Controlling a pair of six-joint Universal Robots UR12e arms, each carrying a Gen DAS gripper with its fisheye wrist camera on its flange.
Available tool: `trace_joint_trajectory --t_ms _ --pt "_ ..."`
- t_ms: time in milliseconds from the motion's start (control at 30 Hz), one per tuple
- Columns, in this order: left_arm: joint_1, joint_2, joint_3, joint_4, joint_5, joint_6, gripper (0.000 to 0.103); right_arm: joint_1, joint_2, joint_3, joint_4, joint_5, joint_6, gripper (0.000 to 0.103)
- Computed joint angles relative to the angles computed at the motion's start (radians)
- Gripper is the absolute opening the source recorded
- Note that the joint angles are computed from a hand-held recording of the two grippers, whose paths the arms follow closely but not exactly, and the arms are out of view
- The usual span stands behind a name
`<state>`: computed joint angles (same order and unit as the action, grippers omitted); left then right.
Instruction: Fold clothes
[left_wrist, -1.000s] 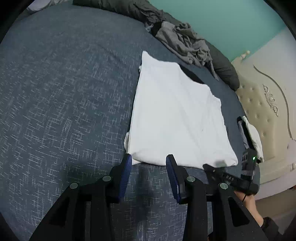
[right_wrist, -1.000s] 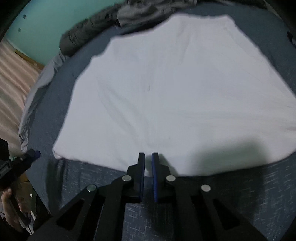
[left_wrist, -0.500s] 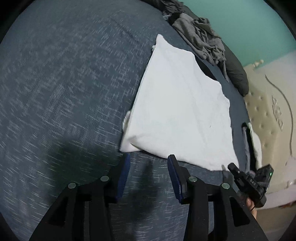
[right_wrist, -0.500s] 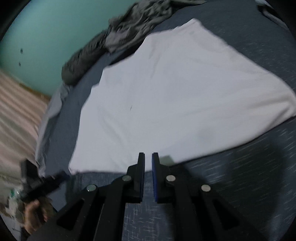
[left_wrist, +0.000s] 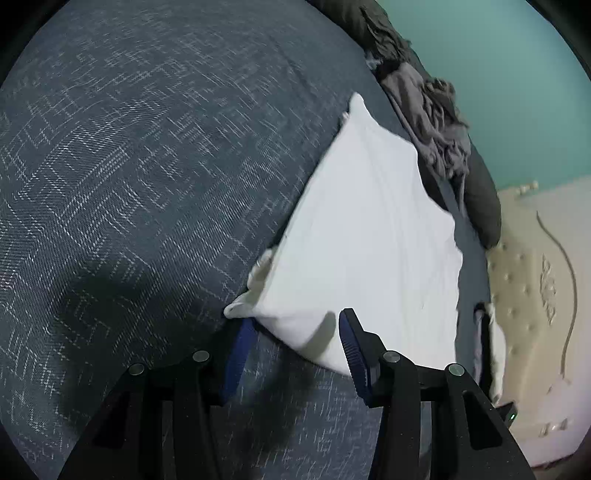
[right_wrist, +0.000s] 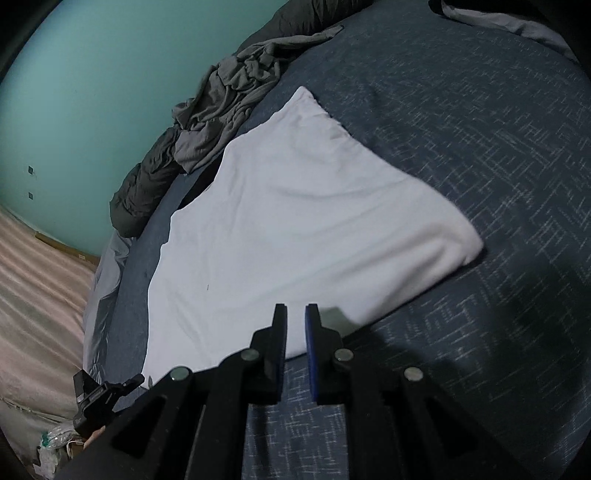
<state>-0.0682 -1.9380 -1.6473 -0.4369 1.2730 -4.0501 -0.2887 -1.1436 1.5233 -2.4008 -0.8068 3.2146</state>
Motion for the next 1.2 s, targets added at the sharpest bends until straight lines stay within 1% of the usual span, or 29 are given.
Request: trace_joint_trajectory --t_ms 67,133,267,333,400,567,700,767,867,967,1100,1167,1200 --pt "-0.002 0.001 0.002 -0.006 0.015 0.002 0.045 -0.002 0.003 -0.001 -0.01 0.003 0.015 0.009" --pt "-0.004 0.003 0.005 -0.018 0.038 0.017 0.032 -0.003 0.007 -0.002 -0.016 0.006 0.027 0.009" --pt "0.001 0.003 0.006 -0.03 0.038 0.038 0.022 -0.009 0.008 -0.002 -0.018 0.015 0.033 0.009" --pt "-0.001 0.003 0.011 -0.038 0.045 0.058 0.011 -0.009 0.011 -0.004 -0.02 0.012 0.035 0.009" --pt "-0.003 0.004 0.016 -0.039 0.054 0.075 0.006 -0.011 0.012 -0.005 -0.023 0.011 0.037 0.009" --pt "-0.018 0.001 0.051 -0.039 0.085 0.133 0.004 -0.016 0.012 -0.008 -0.047 -0.009 0.035 0.009" --pt "-0.029 -0.015 0.107 -0.046 0.082 0.179 0.004 -0.029 0.015 -0.015 -0.076 -0.02 0.041 0.009" --pt "-0.038 -0.026 0.143 -0.063 0.081 0.211 0.004 -0.039 0.02 -0.02 -0.075 -0.01 0.047 0.009" --pt "-0.06 -0.057 0.221 -0.099 0.085 0.263 0.004 -0.055 0.029 -0.034 -0.07 0.008 0.054 0.009" --pt "-0.083 -0.099 0.317 -0.15 0.085 0.316 0.004 -0.068 0.034 -0.043 -0.078 0.006 0.058 0.009" --pt "-0.134 -0.186 0.5 -0.242 0.08 0.421 0.003 -0.081 0.037 -0.046 -0.085 -0.003 0.063 0.009" --pt "-0.169 -0.255 0.636 -0.33 0.051 0.493 0.003 -0.087 0.039 -0.048 -0.081 0.002 0.058 0.009" --pt "-0.184 -0.284 0.69 -0.364 0.039 0.522 0.003 -0.09 0.04 -0.049 -0.08 0.005 0.057 0.009"
